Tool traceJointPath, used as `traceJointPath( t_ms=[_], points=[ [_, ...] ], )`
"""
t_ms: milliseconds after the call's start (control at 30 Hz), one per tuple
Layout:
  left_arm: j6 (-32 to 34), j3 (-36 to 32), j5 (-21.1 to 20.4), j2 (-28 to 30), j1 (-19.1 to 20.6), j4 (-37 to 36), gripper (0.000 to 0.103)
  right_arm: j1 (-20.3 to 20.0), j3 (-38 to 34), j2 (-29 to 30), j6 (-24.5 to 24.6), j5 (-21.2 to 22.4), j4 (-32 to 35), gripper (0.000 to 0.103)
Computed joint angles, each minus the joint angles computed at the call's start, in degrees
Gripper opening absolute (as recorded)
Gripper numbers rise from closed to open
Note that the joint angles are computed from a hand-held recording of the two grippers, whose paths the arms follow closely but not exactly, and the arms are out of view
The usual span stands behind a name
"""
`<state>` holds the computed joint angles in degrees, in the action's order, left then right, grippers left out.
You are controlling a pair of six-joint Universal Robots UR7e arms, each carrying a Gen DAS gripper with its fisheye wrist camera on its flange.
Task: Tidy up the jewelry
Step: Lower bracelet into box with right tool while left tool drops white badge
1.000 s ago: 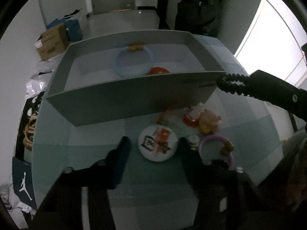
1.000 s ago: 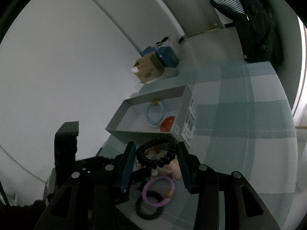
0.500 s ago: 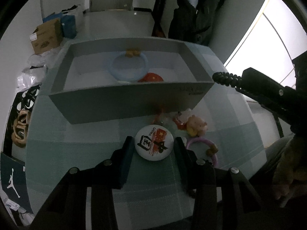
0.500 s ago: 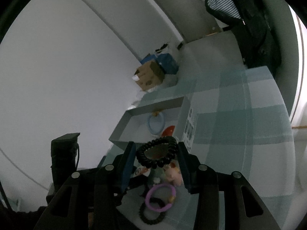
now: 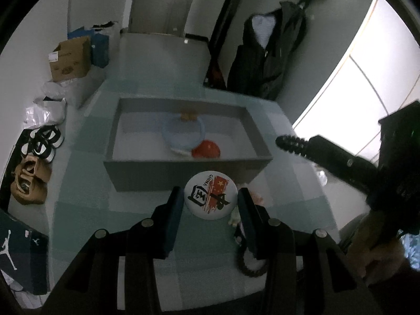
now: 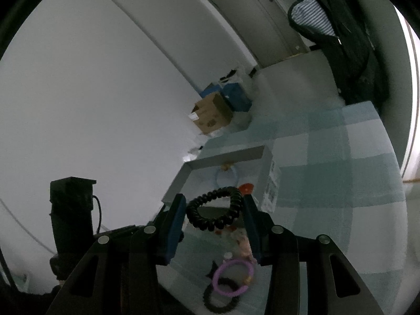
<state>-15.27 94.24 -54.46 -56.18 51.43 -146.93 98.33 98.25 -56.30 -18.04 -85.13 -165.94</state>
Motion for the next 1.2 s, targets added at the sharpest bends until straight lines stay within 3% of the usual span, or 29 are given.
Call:
traceJointPath(
  t_ms=[400, 733, 1200],
  points=[
    [2.32, -4.27, -1.64, 2.39, 1.94, -4.37, 0.037, 0.23, -4.95, 3.1, 0.62, 2.8, 2.21, 0.043],
    [0.51, -8.97, -3.39, 4.41, 4.25, -1.91, 0.037, 0.41, -12.31, 7.79, 1.22, 3.46, 6.43, 0.043],
    [-1.68, -13.07, -4.3, 6.56, 5.96, 3.03, 0.037, -0.25, -16.53, 10.35, 1.54, 2.36, 10.72, 0.043]
  ],
)
